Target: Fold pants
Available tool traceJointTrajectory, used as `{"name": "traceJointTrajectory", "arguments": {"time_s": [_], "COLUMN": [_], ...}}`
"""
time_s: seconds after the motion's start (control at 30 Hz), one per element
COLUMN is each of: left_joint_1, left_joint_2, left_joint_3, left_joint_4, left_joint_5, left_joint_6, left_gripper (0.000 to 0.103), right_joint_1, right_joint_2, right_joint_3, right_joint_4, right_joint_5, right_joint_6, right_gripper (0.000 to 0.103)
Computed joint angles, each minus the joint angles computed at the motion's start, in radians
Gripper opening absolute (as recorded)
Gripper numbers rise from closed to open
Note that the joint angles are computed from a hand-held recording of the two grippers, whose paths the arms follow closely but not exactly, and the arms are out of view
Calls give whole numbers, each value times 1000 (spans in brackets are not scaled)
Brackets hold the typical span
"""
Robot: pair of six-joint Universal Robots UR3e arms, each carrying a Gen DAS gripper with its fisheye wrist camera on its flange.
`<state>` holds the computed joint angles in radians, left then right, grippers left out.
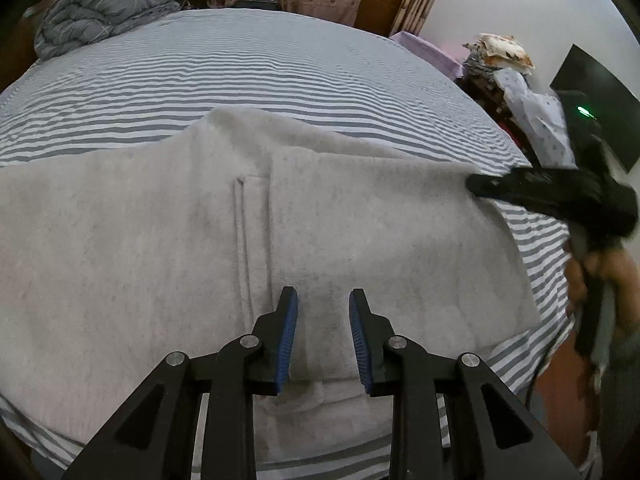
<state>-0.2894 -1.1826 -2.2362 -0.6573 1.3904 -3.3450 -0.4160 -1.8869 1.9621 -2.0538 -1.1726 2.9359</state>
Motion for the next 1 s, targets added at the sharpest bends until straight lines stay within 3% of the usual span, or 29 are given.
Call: {"name": "traceJointTrajectory", "arguments": {"time_s": [0.1, 0.23, 0.37, 0.47, 0.67, 0.73, 0.87, 1.0], "left_joint_1": [-18, -20, -7, -7, 15, 20, -1, 47], "left_joint_2": [-4, -4, 5, 9, 38, 43, 35, 92], "left_joint_3": [-19, -40, -54, -66, -88, -88, -76, -59], "left_joint_4": [38, 66, 72, 83, 75, 70, 68, -26], "left_joint_5": [21, 31, 16, 14, 0, -3, 20, -33], "left_joint_6": [9, 14, 8, -4, 3, 4, -3, 13], "left_gripper": [28, 28, 28, 28, 28, 28, 28, 28], "right_joint_1": [-9, -9, -69, -187, -351, -361, -319, -422], "right_joint_2": [89, 47, -100, -337, -640, -692, -697, -708], "right_joint_3": [-16, 4, 65, 123, 115, 139, 194, 151], "right_joint_4": [-26, 0, 132, 358, 793, 826, 748, 882], "right_joint_5": [14, 1, 8, 52, 50, 40, 36, 57], "right_joint_6": [27, -8, -111, -251, -479, -501, -429, -525], "right_gripper": [7, 7, 7, 8, 8, 8, 8, 8]}}
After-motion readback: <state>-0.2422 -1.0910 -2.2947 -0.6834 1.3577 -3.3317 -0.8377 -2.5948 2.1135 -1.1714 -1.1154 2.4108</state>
